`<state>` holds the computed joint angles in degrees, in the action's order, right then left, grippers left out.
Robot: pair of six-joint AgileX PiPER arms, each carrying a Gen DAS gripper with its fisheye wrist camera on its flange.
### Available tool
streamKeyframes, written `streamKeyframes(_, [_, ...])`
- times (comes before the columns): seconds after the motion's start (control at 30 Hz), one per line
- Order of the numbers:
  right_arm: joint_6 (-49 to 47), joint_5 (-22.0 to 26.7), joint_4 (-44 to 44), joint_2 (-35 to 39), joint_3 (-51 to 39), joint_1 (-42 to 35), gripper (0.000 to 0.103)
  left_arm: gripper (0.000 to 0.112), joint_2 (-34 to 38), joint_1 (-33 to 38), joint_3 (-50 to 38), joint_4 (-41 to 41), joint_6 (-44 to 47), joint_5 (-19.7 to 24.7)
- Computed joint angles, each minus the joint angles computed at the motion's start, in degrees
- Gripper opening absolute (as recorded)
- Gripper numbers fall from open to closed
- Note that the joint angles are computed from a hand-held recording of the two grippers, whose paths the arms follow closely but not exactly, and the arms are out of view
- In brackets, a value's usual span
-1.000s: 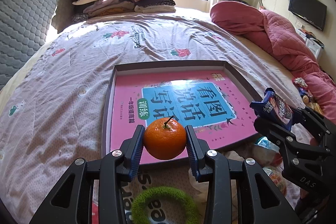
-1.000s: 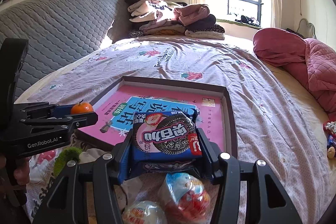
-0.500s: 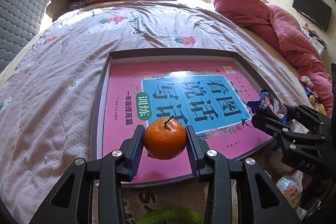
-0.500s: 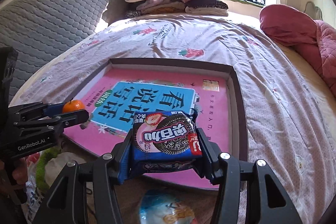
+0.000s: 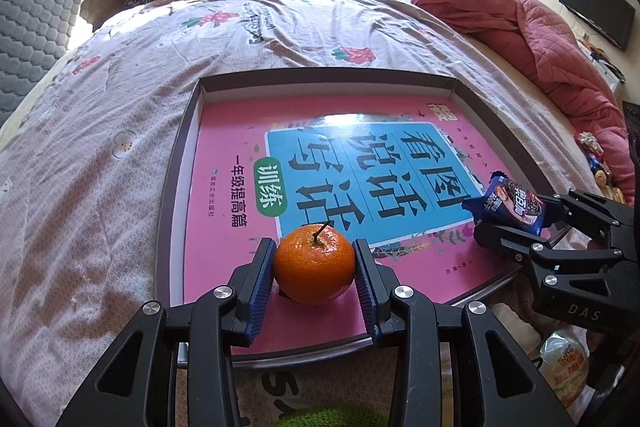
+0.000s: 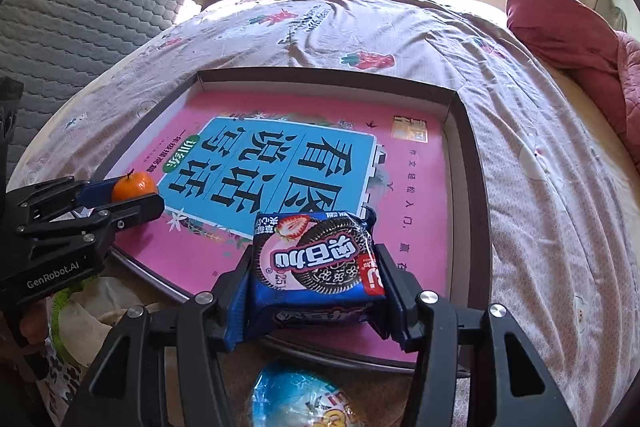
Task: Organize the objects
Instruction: 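Lift and carry the tangerine with left gripper while right carries cookie pack to tray, then open left gripper releasing tangerine in tray while right gripper releases cookie pack there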
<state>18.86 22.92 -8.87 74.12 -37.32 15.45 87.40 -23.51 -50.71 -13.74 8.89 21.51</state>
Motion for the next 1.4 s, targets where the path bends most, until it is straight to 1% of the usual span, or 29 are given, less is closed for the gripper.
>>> streamKeyframes(0.13, [-1.9, 0.4, 2.2, 0.2, 0.1, -1.0, 0.056, 0.04, 0.2, -1.0, 0.2, 3.0, -2.5, -0.7])
streamKeyframes(0.27, [-0.4, 1.7, 0.7, 0.5, -0.6, -0.9, 0.056, 0.04, 0.7, -0.5, -0.2, 0.5, 0.1, 0.1])
streamKeyframes(0.37, [0.0, 2.9, 0.3, 0.8, -1.2, -0.8, 0.056, 0.04, 0.5, -1.5, 0.2, 3.9, -3.1, -0.4])
streamKeyframes(0.5, [0.2, 3.9, 0.4, 0.7, -1.6, -1.0, 0.056, 0.042, 0.5, -0.7, -0.3, 1.4, -0.9, 0.7])
streamKeyframes(0.6, [-2.6, 4.0, 3.7, 0.5, -1.6, -2.3, 0.059, 0.046, 0.2, -0.5, -0.5, 1.5, -1.2, 0.9])
streamKeyframes(0.73, [-2.6, 4.1, 3.3, -0.2, -1.6, -1.5, 0.065, 0.048, -0.3, 0.1, -0.5, -0.1, 0.2, 1.2])
streamKeyframes(0.77, [-1.5, 4.3, 2.4, -0.3, -1.7, -0.9, 0.067, 0.048, -0.4, 0.0, -0.4, 0.0, 0.1, 1.1])
streamKeyframes(0.97, [2.4, 4.3, -1.1, -0.9, -1.7, 0.8, 0.067, 0.05, -1.3, 0.2, -0.2, 0.3, -0.4, 1.2])
streamKeyframes(1.03, [4.2, 4.5, -2.7, -1.2, -1.7, 1.2, 0.067, 0.053, -1.7, 0.2, -0.2, 0.3, -0.5, 1.2])
streamKeyframes(1.17, [7.0, 4.8, -5.4, -2.3, -1.7, 2.2, 0.067, 0.056, -3.0, 0.0, -0.1, 0.4, -0.9, 1.6])
streamKeyframes(1.23, [8.0, 5.1, -6.4, -3.0, -1.9, 2.9, 0.067, 0.061, -4.0, -0.5, 0.2, 2.0, -2.7, 1.6])
streamKeyframes(1.4, [13.0, 6.1, -11.2, -5.8, -1.9, 5.8, 0.067, 0.064, -7.7, -1.1, 0.8, 3.9, -4.7, 2.7])
